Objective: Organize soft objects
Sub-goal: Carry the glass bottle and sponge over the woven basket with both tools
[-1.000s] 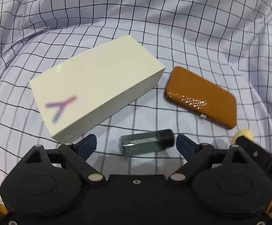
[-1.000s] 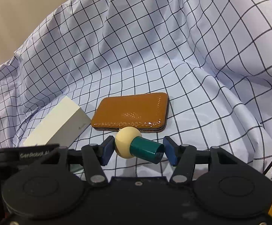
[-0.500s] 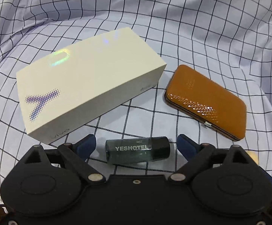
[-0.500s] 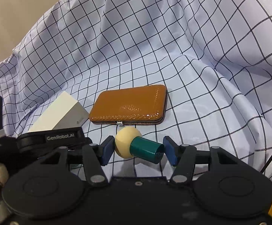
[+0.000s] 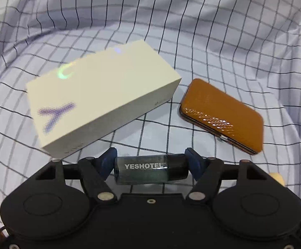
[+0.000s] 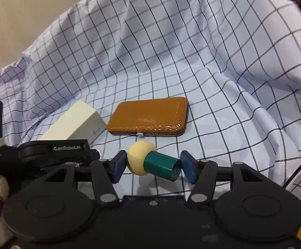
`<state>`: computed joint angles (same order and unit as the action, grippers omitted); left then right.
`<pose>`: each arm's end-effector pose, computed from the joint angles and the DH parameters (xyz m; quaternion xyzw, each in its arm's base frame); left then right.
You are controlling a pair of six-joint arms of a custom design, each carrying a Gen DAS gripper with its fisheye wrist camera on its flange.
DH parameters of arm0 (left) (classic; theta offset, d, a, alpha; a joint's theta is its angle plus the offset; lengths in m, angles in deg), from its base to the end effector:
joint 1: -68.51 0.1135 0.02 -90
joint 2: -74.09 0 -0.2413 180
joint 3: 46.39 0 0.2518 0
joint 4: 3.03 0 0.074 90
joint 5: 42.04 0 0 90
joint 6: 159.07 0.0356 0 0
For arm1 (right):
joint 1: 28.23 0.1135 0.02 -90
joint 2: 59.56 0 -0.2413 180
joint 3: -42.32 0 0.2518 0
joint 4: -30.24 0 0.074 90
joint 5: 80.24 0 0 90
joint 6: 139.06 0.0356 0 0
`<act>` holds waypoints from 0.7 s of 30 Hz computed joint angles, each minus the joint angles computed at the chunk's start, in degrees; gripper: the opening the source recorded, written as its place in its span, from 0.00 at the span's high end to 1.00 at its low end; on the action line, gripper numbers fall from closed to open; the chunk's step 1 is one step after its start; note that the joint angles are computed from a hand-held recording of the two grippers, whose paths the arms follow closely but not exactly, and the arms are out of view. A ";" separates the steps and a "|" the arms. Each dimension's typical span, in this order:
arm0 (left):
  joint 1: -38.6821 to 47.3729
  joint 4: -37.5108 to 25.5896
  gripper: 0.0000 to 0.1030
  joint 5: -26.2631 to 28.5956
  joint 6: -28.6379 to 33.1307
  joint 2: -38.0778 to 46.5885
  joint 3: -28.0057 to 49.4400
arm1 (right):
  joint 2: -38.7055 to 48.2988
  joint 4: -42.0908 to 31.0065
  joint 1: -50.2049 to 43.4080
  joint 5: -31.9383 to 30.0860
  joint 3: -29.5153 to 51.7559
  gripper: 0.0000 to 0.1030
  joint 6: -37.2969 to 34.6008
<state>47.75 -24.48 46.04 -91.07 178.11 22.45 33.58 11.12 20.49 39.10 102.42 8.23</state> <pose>0.3226 -0.1210 0.1110 -0.0152 0.9577 -0.0897 0.2732 0.2168 0.2205 0.1342 0.1503 0.9064 0.1064 0.3801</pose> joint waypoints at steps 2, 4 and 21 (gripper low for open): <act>0.07 -0.50 0.36 0.20 0.40 -4.12 -2.67 | -1.88 -1.61 1.86 1.68 -0.01 0.45 0.35; 0.12 -1.29 0.36 -0.03 0.76 -8.95 -5.68 | -3.57 -3.10 3.91 3.33 0.07 0.45 0.75; -6.43 -20.41 0.36 -7.65 -0.33 -60.26 -30.76 | -10.45 -23.73 32.39 21.31 3.58 0.45 15.97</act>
<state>41.32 -44.89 38.40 -91.40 117.85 -8.32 23.14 -12.61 52.89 60.41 106.00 24.20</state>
